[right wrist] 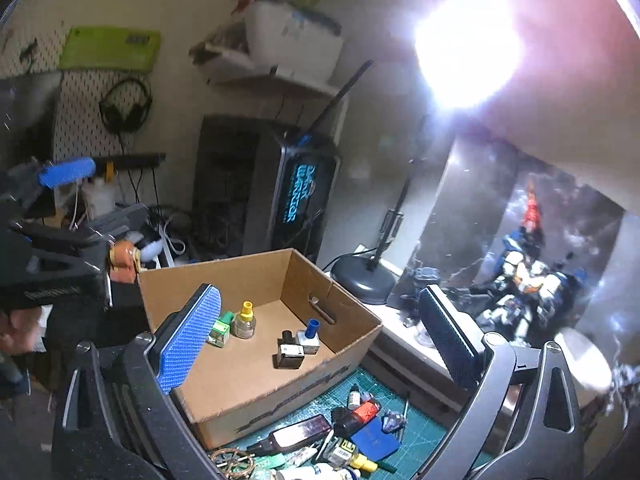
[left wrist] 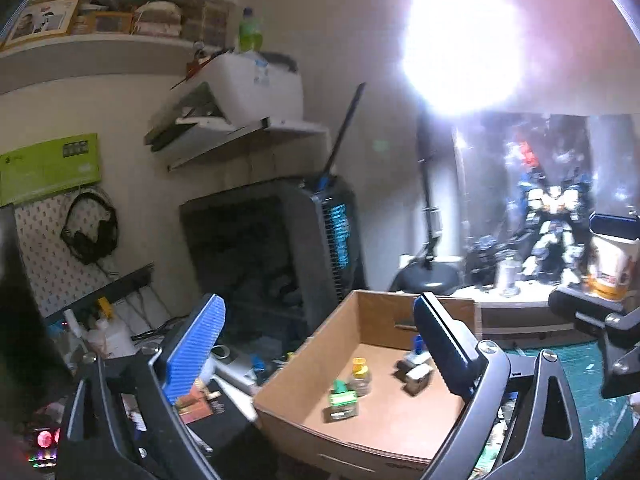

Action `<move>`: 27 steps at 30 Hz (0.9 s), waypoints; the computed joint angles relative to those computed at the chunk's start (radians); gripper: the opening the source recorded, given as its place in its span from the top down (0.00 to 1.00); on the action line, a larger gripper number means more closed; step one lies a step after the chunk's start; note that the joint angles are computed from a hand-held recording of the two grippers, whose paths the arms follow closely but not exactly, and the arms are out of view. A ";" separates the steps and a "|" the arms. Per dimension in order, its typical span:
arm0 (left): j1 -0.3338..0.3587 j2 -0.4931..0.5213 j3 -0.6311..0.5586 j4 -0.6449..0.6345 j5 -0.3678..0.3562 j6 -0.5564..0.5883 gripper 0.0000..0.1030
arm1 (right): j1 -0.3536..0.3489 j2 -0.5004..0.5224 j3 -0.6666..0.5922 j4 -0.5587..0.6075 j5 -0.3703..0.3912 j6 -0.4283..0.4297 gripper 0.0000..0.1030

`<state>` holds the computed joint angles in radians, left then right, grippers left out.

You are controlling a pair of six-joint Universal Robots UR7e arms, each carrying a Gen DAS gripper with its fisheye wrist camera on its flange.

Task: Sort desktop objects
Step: 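Withdraw both tools from the box back over the mat, then move the left tool toward the white blue-labelled spray can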

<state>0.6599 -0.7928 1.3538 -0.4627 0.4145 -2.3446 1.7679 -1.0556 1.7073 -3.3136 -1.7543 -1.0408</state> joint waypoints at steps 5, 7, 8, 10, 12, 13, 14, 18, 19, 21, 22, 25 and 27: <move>-0.008 -0.027 0.130 0.039 0.168 -0.187 0.00 | -0.054 -0.067 0.168 -0.268 0.031 0.036 0.03; 0.002 -0.022 0.149 0.099 0.244 -0.271 0.00 | -0.094 -0.101 0.230 -0.329 0.050 0.087 0.03; 0.009 -0.019 0.160 0.117 0.284 -0.298 0.00 | -0.115 -0.118 0.259 -0.358 0.060 0.113 0.03; 0.019 0.000 0.189 0.085 0.314 -0.295 0.00 | -0.189 -0.144 0.339 -0.469 0.132 0.195 0.00; 0.027 0.023 0.210 0.060 0.327 -0.302 0.00 | -0.263 -0.162 0.401 -0.535 0.193 0.256 0.00; 0.032 0.035 0.219 0.053 0.335 -0.312 0.00 | -0.290 -0.169 0.420 -0.549 0.198 0.272 0.00; 0.040 0.047 0.223 0.059 0.356 -0.329 0.00 | -0.308 -0.172 0.430 -0.557 0.175 0.279 0.00; 0.062 0.099 0.201 0.124 0.404 -0.380 0.00 | -0.381 -0.197 0.468 -0.572 0.112 0.323 0.00; 0.070 0.107 0.204 0.125 0.420 -0.396 0.00 | -0.404 -0.208 0.481 -0.575 0.107 0.338 0.00; 0.084 0.124 0.209 0.122 0.438 -0.434 0.00 | -0.440 -0.219 0.502 -0.588 0.097 0.356 0.00; 0.093 0.133 0.207 0.137 0.456 -0.460 0.00 | -0.458 -0.224 0.512 -0.594 0.092 0.365 0.00; 0.111 0.184 0.171 0.215 0.494 -0.494 0.00 | -0.511 -0.246 0.536 -0.572 0.071 0.397 0.00; 0.113 0.218 0.135 0.275 0.541 -0.458 0.00 | -0.544 -0.263 0.546 -0.533 0.056 0.417 0.00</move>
